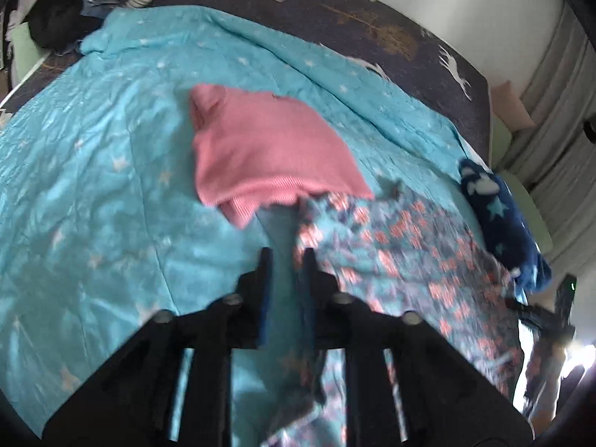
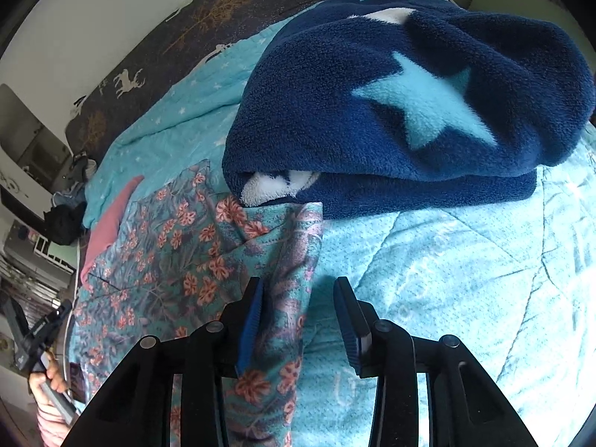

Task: Fold small clothes

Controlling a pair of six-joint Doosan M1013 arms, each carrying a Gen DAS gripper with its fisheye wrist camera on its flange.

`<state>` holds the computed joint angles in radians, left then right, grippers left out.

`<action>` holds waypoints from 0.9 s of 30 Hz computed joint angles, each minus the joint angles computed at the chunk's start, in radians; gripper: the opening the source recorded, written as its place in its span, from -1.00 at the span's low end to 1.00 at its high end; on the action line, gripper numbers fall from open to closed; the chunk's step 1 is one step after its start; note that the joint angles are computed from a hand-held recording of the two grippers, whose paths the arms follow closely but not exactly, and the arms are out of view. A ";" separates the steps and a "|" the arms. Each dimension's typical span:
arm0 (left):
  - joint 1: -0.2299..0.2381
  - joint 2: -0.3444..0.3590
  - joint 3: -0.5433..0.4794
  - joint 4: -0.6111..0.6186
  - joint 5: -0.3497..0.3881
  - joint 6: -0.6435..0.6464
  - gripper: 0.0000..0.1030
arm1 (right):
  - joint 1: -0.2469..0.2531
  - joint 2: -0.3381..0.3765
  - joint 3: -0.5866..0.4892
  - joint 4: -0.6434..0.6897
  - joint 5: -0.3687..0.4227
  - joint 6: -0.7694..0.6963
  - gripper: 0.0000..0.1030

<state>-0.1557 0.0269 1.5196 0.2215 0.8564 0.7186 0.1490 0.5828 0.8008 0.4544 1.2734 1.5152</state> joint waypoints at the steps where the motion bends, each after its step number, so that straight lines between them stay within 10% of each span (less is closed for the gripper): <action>1: -0.010 -0.005 0.001 -0.006 0.011 0.022 -0.21 | -0.001 -0.005 0.006 0.000 0.000 0.001 -0.22; 7: -0.098 -0.051 0.048 0.004 0.088 0.123 0.00 | -0.023 -0.118 0.172 0.031 -0.052 -0.101 -0.04; 17: -0.111 -0.148 0.165 -0.075 0.105 0.038 0.00 | -0.102 -0.279 0.424 0.201 0.020 -0.215 0.00; 18: -0.115 -0.149 0.163 -0.070 0.115 0.038 -0.09 | -0.100 -0.289 0.435 0.185 0.019 -0.229 0.00; 20: -0.120 -0.145 0.155 -0.073 0.156 0.053 -0.93 | -0.096 -0.302 0.449 0.175 0.012 -0.239 0.00; 23: -0.148 -0.155 0.157 -0.007 0.176 -0.009 -0.90 | -0.087 -0.314 0.467 0.186 0.006 -0.244 -0.02; 25: -0.169 -0.164 0.158 0.048 0.190 -0.054 -0.91 | -0.068 -0.317 0.469 0.122 -0.003 -0.210 -0.90; 27: -0.174 -0.176 0.162 0.061 0.196 -0.060 -0.92 | -0.068 -0.317 0.473 0.095 -0.010 -0.144 -0.93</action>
